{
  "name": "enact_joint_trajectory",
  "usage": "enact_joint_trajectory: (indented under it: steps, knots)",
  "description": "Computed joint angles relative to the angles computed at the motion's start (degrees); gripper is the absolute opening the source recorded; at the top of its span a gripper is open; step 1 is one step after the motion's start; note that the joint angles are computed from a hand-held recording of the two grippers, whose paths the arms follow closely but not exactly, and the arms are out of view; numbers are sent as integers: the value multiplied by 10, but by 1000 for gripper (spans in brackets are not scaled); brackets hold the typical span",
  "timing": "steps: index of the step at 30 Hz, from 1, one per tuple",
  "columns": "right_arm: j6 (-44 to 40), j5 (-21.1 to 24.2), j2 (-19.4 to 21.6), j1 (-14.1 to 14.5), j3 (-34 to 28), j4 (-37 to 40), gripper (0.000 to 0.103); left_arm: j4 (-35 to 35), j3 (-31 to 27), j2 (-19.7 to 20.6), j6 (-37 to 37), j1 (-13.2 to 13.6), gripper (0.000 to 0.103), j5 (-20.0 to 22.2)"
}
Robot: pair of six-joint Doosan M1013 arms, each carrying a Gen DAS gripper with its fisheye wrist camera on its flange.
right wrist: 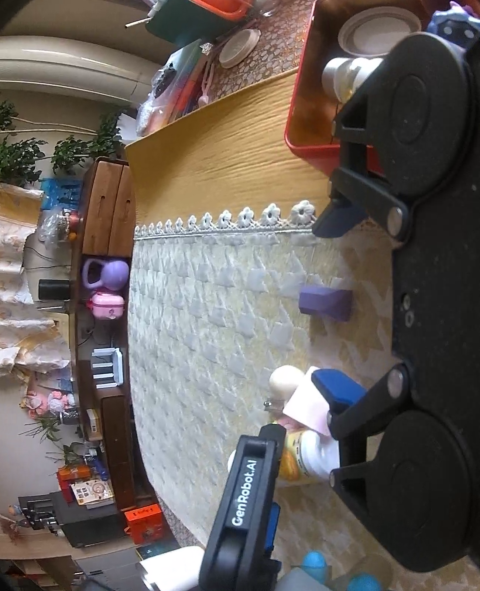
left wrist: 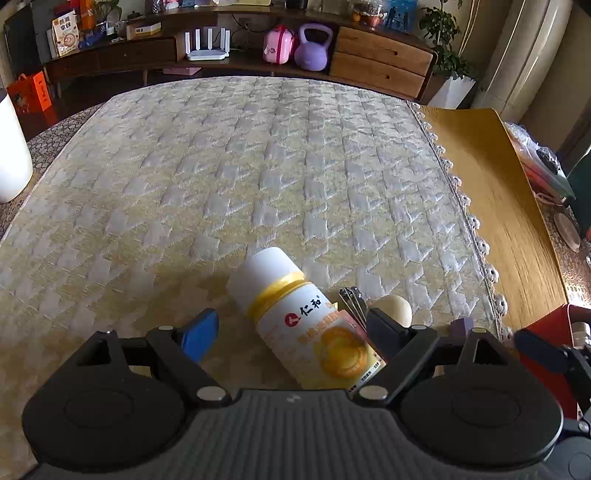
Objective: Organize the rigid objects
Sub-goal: 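Grasp the white-yellow bottle with the left gripper while the right gripper grasps the purple block, then carry the bottle with the left gripper while the right gripper carries the purple block to the box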
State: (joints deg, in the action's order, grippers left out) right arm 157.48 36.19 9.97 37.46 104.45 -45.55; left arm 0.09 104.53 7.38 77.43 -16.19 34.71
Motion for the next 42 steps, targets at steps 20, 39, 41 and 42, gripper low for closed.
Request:
enact_joint_trajectory:
  steps: [20, 39, 41, 42]
  knots:
    - [-14, 8, 25, -6, -15, 24, 31, -136, 12, -3, 92, 28, 59, -8]
    - [11, 0, -23, 20, 18, 2, 19, -99, 31, -38, 112, 31, 48, 10]
    - [14, 2, -33, 25, 23, -2, 19, -101, 34, -45, 116, 32, 48, 13]
    - [17, 6, -37, 28, 24, -5, 19, -104, 36, -49, 120, 33, 48, 15]
